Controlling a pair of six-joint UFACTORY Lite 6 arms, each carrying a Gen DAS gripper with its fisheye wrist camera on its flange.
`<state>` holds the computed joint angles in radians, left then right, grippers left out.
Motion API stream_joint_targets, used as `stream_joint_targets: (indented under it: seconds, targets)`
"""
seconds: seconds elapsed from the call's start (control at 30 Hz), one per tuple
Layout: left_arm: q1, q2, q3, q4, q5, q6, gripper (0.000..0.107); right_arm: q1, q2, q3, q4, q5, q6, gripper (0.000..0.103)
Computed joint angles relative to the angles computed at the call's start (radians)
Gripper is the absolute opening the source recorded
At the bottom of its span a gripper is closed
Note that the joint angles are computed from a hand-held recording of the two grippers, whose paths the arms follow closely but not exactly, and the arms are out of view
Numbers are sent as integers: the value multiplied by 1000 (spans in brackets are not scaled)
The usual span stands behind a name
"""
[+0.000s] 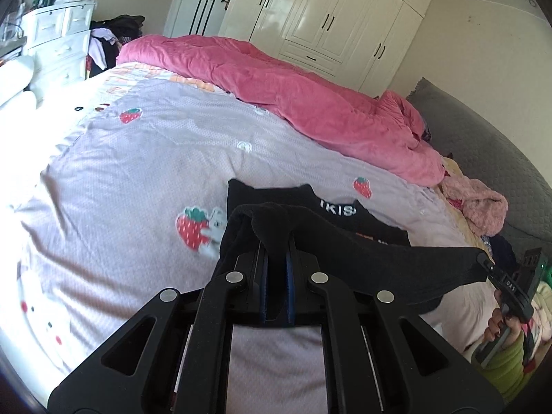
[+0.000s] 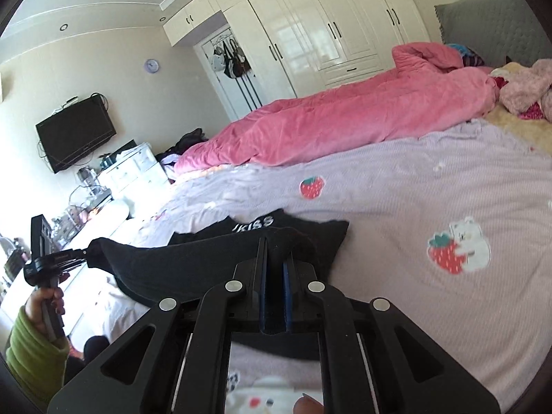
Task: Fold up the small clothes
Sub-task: 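Lift the hem with both tools, fold it onto the collar, open both, then grasp the folded edge with both tools and fold the shirt over again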
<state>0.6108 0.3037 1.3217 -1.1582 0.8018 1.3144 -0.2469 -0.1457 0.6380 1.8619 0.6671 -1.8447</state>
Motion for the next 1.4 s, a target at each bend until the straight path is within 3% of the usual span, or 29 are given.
stream_joint_targets:
  seconds: [0.3, 0.6, 0.7, 0.77, 0.8, 0.87, 1.4]
  targets:
    - [-123, 260, 335, 131, -88, -243, 2, 95, 294, 277, 161, -126, -99, 6]
    - [-161, 495, 490, 183, -145, -326, 3, 182, 578, 486, 216, -283, -95, 7]
    - [-158, 491, 443, 158, -191, -280, 8, 197, 630, 511, 228, -313, -84, 9]
    - [-151, 474, 411, 141, -215, -242, 20, 204, 636, 505, 252, -323, -104, 16]
    - [-145, 459, 392, 130, -221, -224, 22, 211, 628, 494, 290, -335, -141, 32]
    - [-140, 410, 332, 97, -250, -166, 30, 218, 602, 464, 377, -342, -219, 49]
    - [-176, 80, -92, -229, -403, 296, 72, 372, 300, 120, 812, -303, -722, 57]
